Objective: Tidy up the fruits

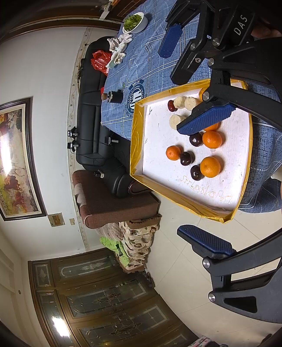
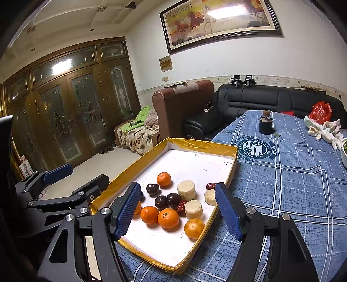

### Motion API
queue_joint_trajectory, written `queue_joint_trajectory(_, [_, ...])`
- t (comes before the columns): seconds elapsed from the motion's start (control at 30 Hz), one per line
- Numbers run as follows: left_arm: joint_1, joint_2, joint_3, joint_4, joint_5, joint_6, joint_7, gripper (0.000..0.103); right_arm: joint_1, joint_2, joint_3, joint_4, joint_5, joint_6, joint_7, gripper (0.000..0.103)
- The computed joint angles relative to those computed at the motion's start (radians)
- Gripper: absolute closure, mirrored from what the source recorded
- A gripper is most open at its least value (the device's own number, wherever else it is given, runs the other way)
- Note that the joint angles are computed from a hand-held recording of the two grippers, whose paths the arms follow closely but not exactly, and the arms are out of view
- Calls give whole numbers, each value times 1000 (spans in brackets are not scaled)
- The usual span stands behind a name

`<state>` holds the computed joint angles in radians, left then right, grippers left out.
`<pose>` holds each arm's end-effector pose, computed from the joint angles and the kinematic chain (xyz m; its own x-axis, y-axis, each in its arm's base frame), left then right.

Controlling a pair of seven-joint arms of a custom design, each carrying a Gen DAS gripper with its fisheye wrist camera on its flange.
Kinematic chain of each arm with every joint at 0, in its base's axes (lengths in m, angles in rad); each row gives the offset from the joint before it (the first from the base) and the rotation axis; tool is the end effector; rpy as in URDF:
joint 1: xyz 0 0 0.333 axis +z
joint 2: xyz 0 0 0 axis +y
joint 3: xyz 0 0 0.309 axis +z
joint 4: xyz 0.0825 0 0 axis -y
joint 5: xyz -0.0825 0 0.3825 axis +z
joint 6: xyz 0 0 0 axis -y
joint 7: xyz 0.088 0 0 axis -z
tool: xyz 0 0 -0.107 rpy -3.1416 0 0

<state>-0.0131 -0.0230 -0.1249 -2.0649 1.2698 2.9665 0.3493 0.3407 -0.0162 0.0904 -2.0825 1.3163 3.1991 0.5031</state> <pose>0.5560 -0.1433 0.5066 -0.0146 -0.9922 -0.1240 -0.4948 0.1149 -0.8614 0.5412 0.1491 0.5065 0.2578 -0.9470 -0.1914 -0.4985 0.0393 -0.8660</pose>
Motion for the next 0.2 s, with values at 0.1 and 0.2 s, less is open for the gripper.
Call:
queue_joint_trajectory(0.1, [3, 4, 1, 9, 87, 1, -76, 17, 1, 4, 0, 5, 17, -1, -15, 31])
queue_joint_trajectory(0.2, [4, 12, 3, 18, 156, 6, -141, 17, 0, 7, 1, 8, 27, 3, -22, 31])
